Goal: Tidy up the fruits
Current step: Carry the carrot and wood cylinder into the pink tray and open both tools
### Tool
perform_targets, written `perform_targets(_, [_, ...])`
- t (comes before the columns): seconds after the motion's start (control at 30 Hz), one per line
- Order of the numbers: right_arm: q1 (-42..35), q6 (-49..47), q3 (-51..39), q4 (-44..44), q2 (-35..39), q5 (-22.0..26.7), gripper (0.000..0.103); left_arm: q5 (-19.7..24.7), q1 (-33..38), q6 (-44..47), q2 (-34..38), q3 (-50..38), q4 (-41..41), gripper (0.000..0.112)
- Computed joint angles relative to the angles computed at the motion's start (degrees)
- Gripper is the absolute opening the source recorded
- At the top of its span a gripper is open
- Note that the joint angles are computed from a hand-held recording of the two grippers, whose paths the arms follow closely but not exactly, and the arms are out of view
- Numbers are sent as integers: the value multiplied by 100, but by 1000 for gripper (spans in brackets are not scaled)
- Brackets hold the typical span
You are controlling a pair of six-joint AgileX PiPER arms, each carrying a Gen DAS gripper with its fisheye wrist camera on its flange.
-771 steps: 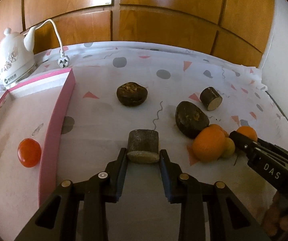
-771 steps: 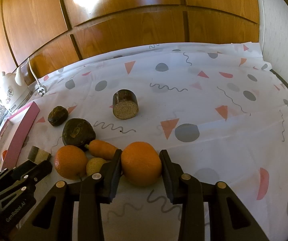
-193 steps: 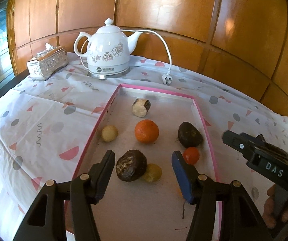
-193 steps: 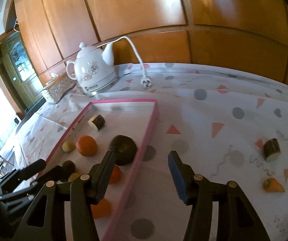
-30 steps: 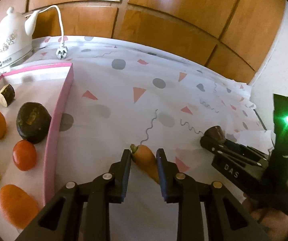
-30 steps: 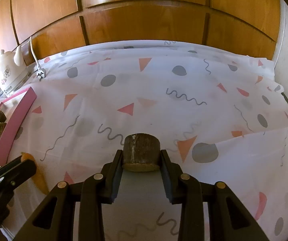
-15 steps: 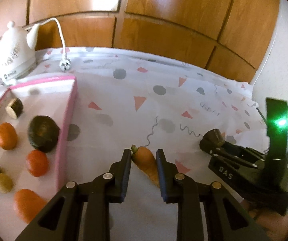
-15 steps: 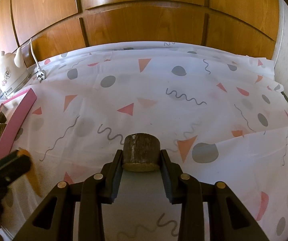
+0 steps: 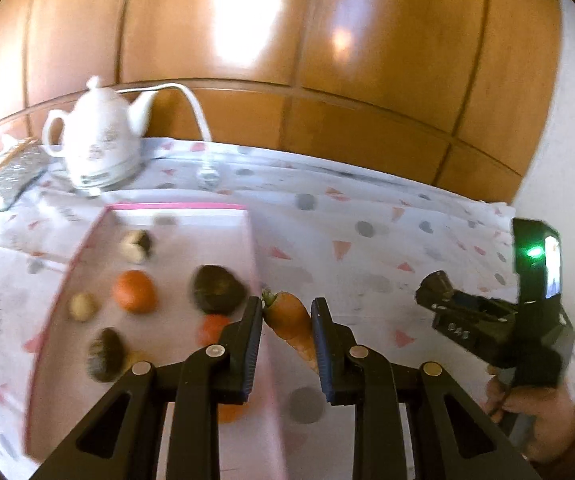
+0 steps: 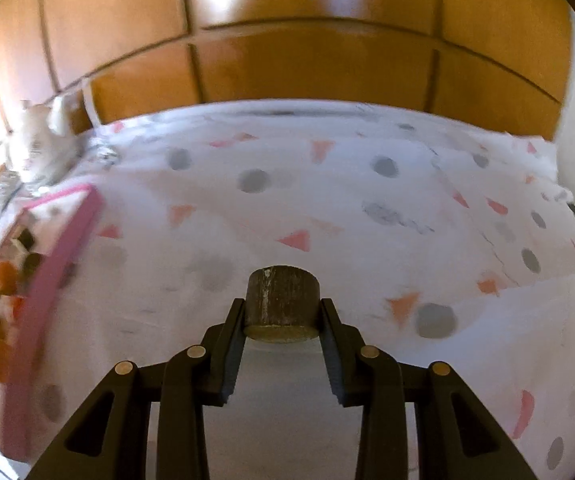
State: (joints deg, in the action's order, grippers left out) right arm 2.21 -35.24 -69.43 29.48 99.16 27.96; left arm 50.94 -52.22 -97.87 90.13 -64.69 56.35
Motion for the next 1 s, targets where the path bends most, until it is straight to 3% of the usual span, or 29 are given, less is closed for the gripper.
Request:
perform_targets(0.4, [1209,-640,-204,1024,-474,1008,36,401,205,-908,-1526,1746,-126,25])
perform_targets(0.87, [2303,-68,-770,674,81,1374,36,450,233,-1074,-1524,1925,-271,26])
perform_targets(1.0, [2320,-64,-881,746,247,1437,38,598,190,-1111,-1515,1919,-303,34])
